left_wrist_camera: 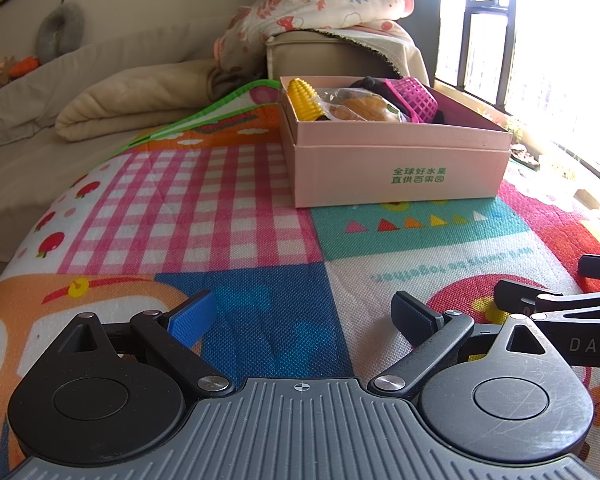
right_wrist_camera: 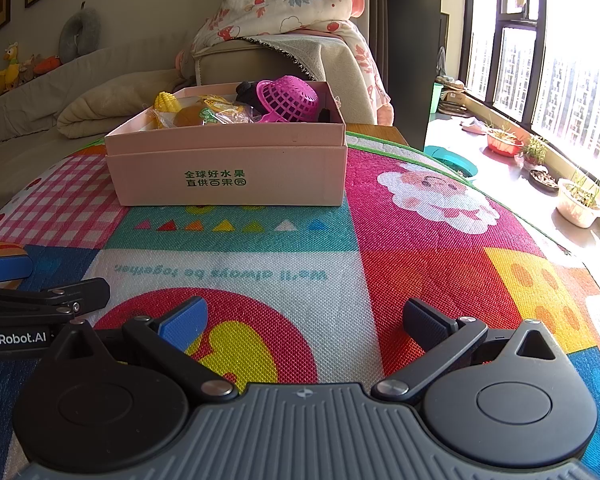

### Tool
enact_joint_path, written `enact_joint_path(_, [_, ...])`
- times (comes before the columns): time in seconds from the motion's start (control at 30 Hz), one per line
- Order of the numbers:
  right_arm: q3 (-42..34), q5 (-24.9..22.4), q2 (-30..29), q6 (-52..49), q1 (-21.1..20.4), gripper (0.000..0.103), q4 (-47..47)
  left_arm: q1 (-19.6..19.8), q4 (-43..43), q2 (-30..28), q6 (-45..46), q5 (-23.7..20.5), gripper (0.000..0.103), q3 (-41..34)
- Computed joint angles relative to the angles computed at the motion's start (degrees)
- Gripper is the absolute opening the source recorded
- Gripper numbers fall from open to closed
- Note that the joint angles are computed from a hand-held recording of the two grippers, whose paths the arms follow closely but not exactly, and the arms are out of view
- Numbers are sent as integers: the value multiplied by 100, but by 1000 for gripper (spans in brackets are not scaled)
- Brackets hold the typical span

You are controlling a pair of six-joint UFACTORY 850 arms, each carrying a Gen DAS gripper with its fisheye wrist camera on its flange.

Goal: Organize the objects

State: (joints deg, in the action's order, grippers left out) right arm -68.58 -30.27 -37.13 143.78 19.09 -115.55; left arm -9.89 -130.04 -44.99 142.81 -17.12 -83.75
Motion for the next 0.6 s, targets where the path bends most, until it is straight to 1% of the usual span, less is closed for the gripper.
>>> enact_joint_path(0.6, [2,-1,2,-4,0,103,3,-4,-53,-6,64,9,99,-4])
